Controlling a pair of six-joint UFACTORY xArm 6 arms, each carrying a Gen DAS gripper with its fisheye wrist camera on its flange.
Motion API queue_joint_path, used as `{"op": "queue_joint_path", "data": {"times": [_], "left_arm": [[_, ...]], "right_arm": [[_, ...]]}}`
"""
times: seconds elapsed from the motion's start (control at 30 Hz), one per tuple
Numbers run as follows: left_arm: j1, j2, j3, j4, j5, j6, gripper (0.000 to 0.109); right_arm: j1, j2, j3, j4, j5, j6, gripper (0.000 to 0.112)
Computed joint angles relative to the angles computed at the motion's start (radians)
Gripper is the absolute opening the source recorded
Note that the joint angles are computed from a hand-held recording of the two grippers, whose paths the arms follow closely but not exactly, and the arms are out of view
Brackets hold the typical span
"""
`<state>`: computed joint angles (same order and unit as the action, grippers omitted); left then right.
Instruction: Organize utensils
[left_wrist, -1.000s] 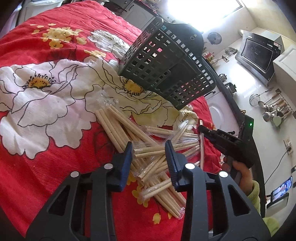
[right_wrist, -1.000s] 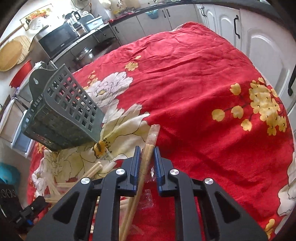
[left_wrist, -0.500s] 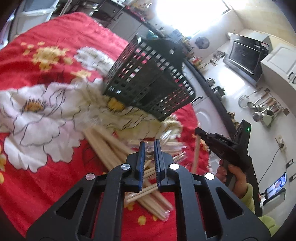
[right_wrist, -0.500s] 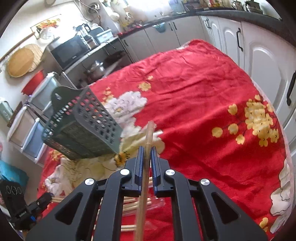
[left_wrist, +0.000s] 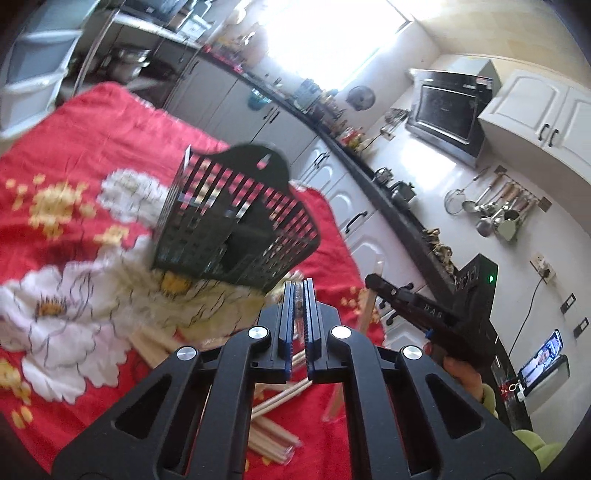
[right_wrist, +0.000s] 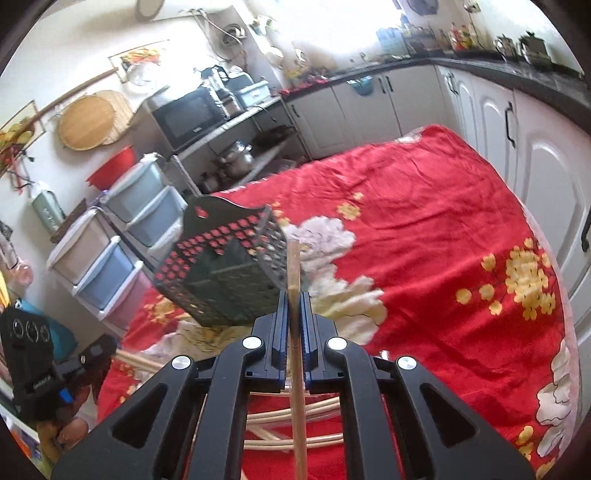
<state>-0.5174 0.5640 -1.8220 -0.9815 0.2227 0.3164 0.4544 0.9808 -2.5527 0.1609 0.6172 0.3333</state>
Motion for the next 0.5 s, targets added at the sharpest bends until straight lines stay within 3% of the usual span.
{"op": "queue_joint_path", "data": {"times": [0.33, 0.5], "left_arm": [[0.000, 0.015, -0.088, 0.054, -0.011, 0.015, 0.002], [0.003, 0.021, -0.123, 0.070, -0.018, 0.019, 0.002]], "right_arm": [[0.032, -0.133, 0.181, -0.026, -0.181, -0.055, 0.006], [0.041, -0.146, 0.188, -0.089, -0.235, -0.019, 0.006]]}}
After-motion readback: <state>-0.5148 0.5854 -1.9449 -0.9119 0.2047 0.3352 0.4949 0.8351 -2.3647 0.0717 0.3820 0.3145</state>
